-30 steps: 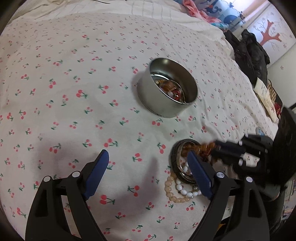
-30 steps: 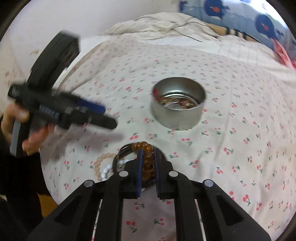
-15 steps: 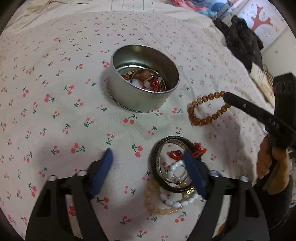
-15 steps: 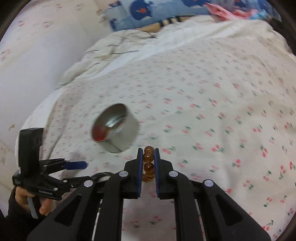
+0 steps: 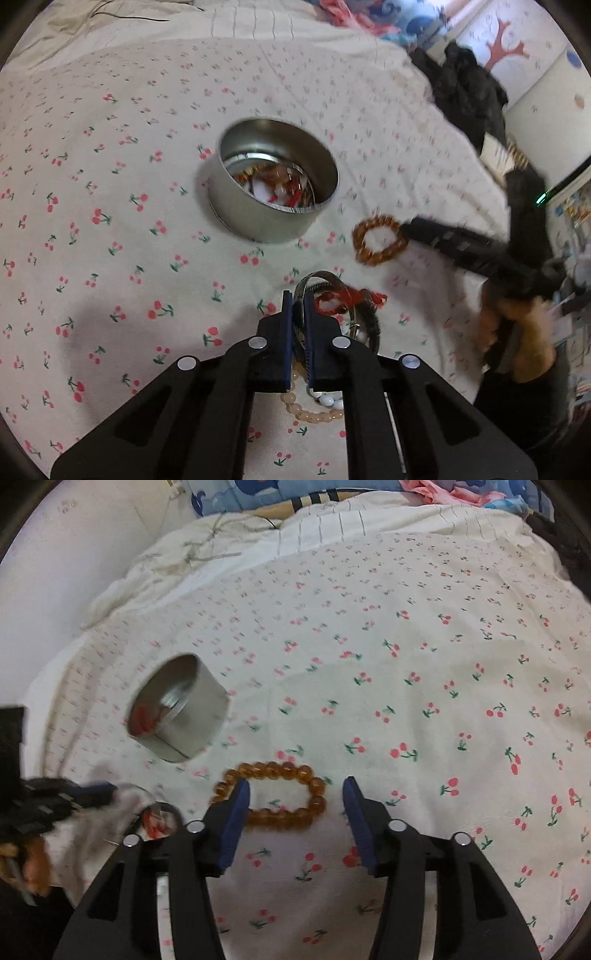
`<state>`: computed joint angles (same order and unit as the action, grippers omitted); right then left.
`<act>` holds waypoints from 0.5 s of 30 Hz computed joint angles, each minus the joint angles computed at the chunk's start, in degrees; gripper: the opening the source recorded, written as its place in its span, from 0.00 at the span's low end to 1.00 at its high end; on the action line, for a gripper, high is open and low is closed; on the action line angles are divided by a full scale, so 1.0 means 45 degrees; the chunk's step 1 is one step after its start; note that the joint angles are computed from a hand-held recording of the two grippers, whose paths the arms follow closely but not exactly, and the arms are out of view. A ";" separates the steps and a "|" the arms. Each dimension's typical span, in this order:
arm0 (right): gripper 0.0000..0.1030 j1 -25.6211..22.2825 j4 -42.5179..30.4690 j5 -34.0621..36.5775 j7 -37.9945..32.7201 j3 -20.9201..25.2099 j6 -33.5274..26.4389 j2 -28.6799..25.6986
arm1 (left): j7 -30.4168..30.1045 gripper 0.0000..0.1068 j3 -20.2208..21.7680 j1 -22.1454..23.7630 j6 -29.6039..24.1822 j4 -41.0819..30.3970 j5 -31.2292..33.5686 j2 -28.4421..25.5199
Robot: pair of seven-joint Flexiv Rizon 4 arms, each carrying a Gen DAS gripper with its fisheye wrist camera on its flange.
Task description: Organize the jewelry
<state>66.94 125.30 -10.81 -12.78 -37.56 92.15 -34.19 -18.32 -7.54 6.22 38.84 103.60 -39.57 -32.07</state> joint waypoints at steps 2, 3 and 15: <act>0.53 -0.0293 -0.0154 -0.0107 -0.0041 0.0322 -0.0176 -0.0062 | -0.0073 0.05 -0.0007 0.0094 -0.0051 -0.0131 -0.0158 -0.0079; 0.53 -0.0435 -0.0209 -0.0143 -0.0028 0.0471 -0.0134 -0.0114 | -0.0179 0.05 0.0039 0.0042 0.0275 -0.0137 -0.0220 -0.0127; 0.41 -0.0681 -0.0369 -0.0234 -0.0172 0.0738 0.0095 -0.0333 | -0.2198 0.36 0.0240 -0.0100 0.1412 -0.0919 0.1969 -0.1116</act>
